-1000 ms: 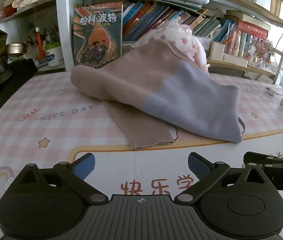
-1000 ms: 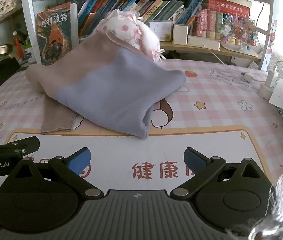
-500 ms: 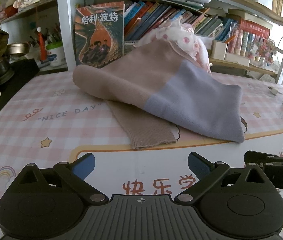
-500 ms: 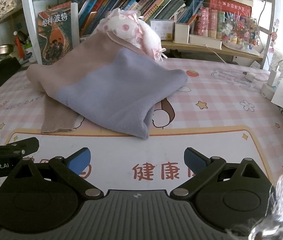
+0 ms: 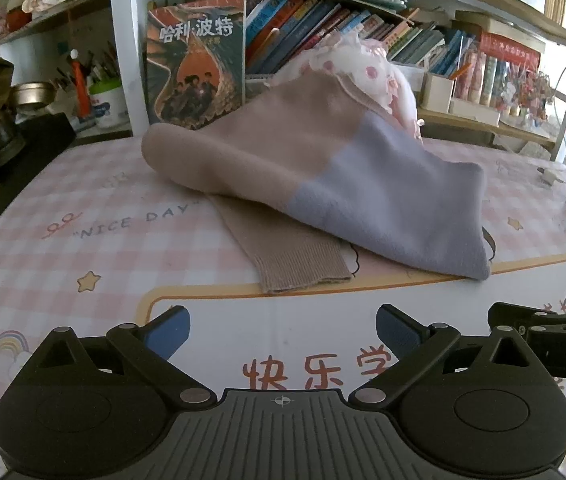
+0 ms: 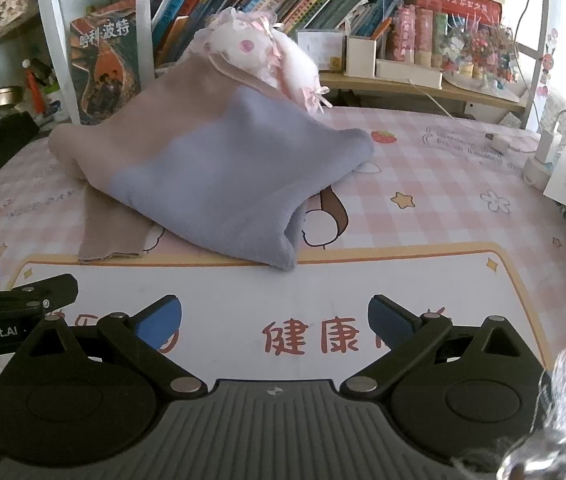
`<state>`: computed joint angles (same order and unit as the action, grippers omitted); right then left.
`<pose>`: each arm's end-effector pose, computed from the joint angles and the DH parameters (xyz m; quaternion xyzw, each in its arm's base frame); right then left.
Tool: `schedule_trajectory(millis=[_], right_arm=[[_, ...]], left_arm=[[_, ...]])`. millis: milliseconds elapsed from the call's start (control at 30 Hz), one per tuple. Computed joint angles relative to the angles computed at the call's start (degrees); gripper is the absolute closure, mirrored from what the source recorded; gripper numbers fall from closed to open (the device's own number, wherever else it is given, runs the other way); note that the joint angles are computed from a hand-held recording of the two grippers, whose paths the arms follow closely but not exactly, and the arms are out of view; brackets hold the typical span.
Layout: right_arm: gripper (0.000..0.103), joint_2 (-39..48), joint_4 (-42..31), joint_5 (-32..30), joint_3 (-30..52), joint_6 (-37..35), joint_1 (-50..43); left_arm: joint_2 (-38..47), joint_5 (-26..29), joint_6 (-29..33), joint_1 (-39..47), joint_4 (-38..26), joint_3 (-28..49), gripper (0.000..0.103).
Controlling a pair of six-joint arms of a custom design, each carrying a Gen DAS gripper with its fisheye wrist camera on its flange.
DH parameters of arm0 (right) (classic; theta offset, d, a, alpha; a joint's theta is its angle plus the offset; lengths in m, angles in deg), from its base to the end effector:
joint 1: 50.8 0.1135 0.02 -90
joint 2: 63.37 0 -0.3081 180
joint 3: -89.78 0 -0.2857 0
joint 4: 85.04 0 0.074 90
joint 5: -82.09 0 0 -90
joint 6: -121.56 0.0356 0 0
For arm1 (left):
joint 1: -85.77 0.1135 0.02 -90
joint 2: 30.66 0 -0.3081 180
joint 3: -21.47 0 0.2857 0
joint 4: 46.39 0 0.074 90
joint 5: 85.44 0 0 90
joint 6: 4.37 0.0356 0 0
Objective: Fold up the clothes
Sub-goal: 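Grasp the lavender sweater edge with the right gripper while the left gripper grasps nearby fabric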
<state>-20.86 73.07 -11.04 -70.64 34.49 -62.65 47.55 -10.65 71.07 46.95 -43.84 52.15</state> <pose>0.1313 -0.0256 0.1332 0.1083 0.9166 -0.0047 0.3848 0.1824 -0.1348 0.1278 0.1429 0.9059 -0.0612 0.3940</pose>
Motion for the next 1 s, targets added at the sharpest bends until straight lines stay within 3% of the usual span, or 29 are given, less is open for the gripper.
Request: schedule_trajectory(millis=[300, 533, 633, 833, 1000], right_arm=[[0.002, 1.03, 0.59, -2.59, -0.06, -1.12, -1.69], [0.002, 8.24, 4.09, -15.84, 1.21, -5.95, -11.01], [0.003, 17.21, 7.47, -22.97, 3.96, -7.69, -17.7], [0.005, 37.62, 9.96, -30.47, 15.21, -9.25, -24.01], [0.021, 51.11, 6.27, -35.24, 27.32, -5.93, -25.93]], left_arm=[[0.69, 0.28, -0.02, 0.02, 0.01, 0.41, 0.002], [1.3, 1.54, -1.76, -0.27, 0.29, 0.53, 0.002], [1.65, 0.18, -3.84, -1.39, 0.07, 0.54, 0.002], [1.5, -5.66, -11.37, -5.07, -2.25, 1.32, 0.002], [1.19, -14.74, -18.23, -10.44, -5.66, 2.75, 0.002]])
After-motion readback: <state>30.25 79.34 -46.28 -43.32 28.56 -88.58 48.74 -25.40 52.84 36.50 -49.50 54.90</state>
